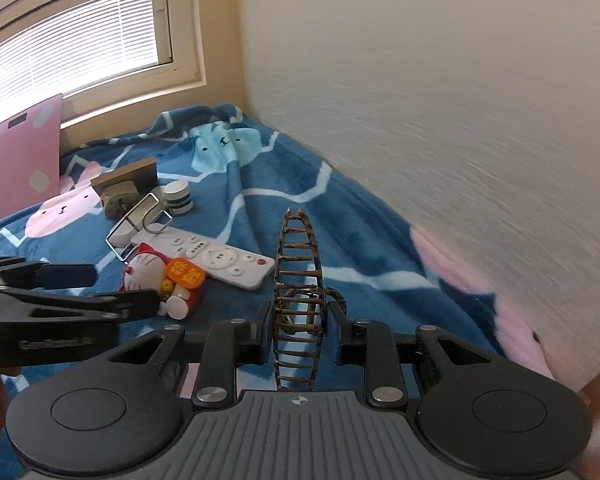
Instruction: Organize rigid objects
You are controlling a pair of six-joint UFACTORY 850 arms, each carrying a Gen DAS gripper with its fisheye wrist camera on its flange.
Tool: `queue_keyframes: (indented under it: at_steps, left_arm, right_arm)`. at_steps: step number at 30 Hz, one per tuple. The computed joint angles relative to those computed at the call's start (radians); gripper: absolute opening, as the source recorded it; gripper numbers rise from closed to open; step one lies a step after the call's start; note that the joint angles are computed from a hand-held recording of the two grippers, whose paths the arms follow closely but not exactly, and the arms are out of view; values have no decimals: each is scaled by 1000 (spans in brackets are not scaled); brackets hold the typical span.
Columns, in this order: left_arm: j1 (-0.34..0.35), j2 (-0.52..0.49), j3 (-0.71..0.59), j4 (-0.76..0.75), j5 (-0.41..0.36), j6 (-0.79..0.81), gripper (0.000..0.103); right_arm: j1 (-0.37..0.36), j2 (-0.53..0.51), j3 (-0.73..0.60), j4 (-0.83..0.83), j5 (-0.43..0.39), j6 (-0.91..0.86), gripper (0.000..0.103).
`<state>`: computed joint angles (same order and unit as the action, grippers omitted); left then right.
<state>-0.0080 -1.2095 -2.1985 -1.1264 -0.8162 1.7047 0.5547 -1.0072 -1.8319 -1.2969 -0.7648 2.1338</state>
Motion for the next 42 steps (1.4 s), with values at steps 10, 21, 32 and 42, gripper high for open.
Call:
queue_keyframes:
  at_steps: [10,21,32,42]
  left_arm:
    - [-43,11,38,-20,98,41,66]
    - [0,64,127,-55,78,95,65]
    - [93,183,285,-77,89,86,65]
    - [163,259,337,-90,84,74,65]
  right_arm:
    - [-1,13,37,0,12,35,23]
    - [6,30,56,-30,29,66,24]
    - [42,12,-11,-16,77,10,24]
    - [86,3,-87,30,79,-76,24]
